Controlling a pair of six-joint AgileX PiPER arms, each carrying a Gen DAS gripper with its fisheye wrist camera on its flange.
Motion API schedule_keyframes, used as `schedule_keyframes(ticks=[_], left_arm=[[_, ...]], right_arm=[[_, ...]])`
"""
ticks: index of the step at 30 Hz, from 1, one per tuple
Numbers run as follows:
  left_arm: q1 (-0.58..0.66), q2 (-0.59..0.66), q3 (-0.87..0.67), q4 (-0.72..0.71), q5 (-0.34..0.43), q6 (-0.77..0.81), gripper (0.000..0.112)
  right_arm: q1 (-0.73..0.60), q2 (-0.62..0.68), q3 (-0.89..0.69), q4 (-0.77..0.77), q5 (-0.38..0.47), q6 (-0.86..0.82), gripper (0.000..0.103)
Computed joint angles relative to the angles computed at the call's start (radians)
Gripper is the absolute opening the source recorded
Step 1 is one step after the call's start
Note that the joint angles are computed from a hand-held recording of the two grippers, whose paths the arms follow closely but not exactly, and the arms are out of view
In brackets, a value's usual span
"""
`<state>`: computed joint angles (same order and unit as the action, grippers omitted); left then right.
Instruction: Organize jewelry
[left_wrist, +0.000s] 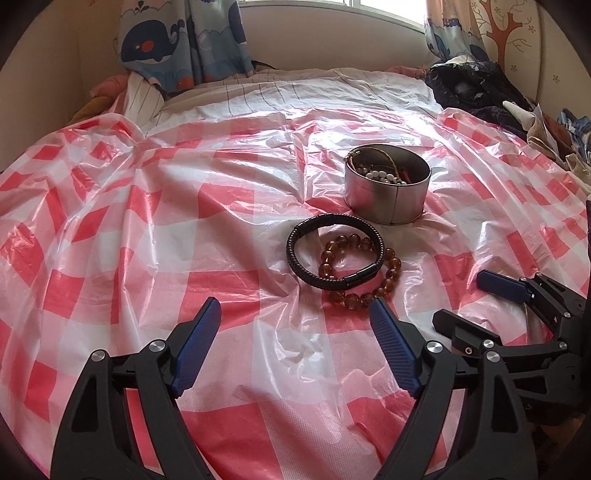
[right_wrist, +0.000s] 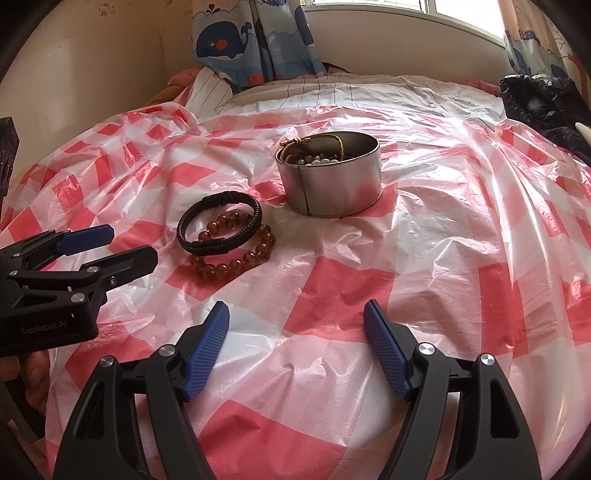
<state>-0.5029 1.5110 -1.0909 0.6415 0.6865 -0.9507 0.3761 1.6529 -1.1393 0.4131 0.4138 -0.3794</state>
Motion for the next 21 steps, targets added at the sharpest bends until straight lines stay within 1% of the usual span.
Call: schedule_keyframes(ticks=[21], left_arm=[[-0.009, 0.008, -0.008, 0.016, 0.006, -0.005, 0.084]], right_arm=[[0.000, 0.000, 0.001, 0.008, 0.002, -0.008, 0.075]])
